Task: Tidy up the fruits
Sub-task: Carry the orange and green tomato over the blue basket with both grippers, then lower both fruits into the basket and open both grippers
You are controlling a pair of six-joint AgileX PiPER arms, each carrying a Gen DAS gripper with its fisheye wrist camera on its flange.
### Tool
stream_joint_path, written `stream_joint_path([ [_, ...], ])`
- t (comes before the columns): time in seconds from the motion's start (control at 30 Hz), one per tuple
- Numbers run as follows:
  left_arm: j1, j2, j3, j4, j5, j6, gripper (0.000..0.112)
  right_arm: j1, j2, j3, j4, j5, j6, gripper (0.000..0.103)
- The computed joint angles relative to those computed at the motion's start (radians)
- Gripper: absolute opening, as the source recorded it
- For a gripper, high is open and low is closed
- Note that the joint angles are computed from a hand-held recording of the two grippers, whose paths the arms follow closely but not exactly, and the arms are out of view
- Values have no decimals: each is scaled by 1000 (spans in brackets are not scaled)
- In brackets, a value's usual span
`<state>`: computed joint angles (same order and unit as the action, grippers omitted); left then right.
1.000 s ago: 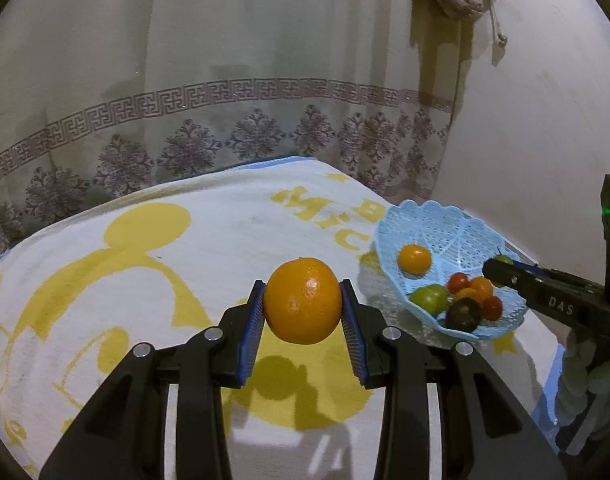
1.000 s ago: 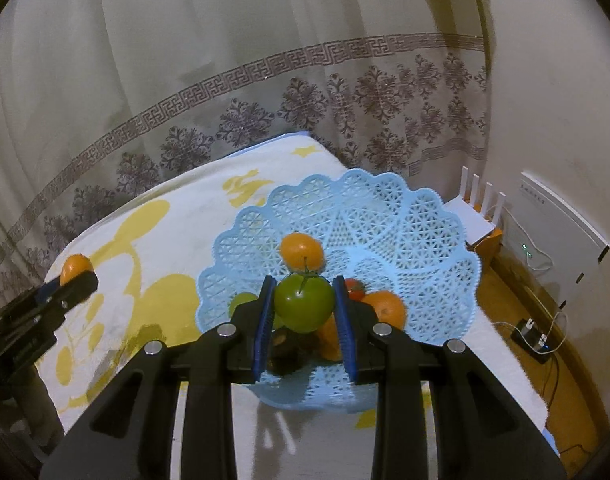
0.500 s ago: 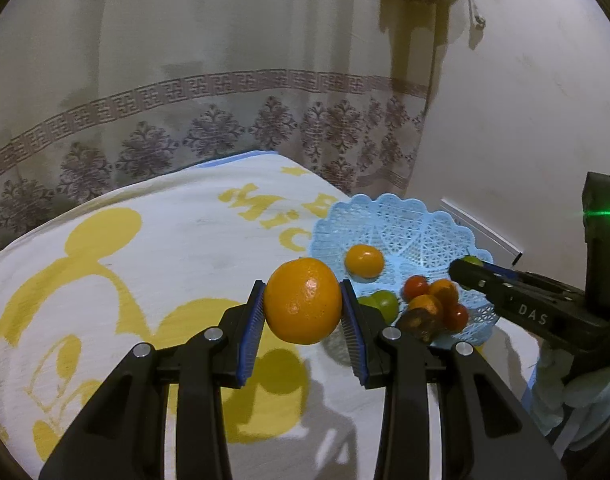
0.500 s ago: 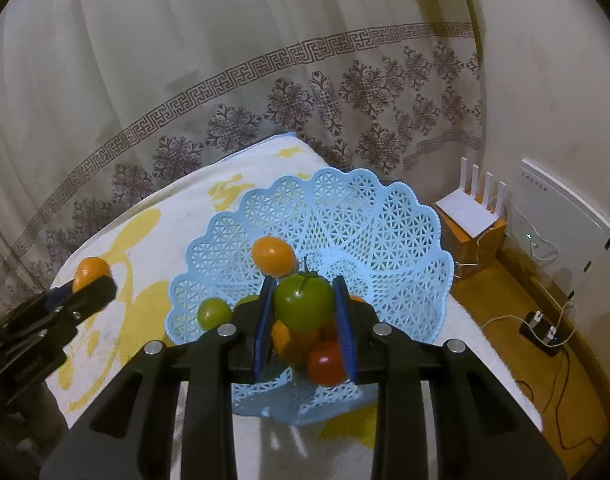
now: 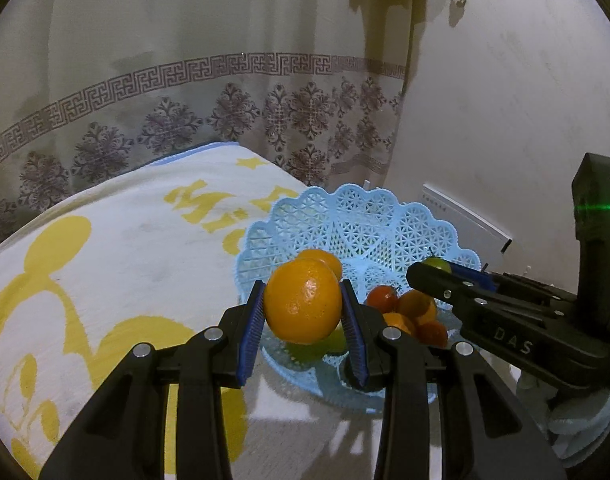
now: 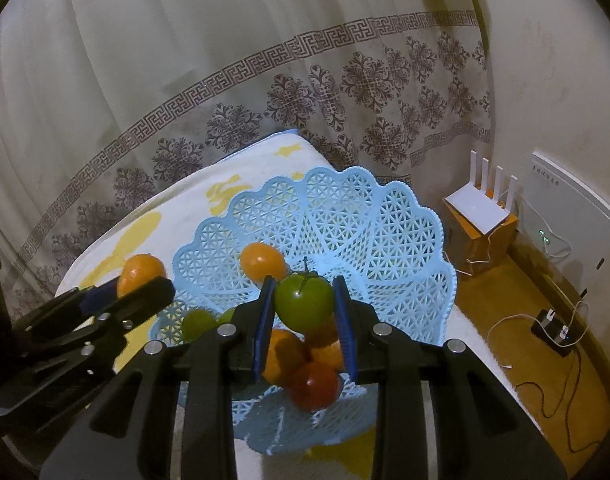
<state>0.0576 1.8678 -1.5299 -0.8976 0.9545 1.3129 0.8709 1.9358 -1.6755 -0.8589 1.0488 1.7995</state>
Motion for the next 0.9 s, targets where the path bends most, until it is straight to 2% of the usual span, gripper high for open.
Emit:
stream_joint_path([
  [0.33, -52, 28, -7, 41, -47, -38, 37, -15, -29, 70, -21, -51, 55, 30],
  [0.9, -64, 36, -9, 58, -53, -51, 37, -15, -25, 66, -22, -32, 49, 30],
])
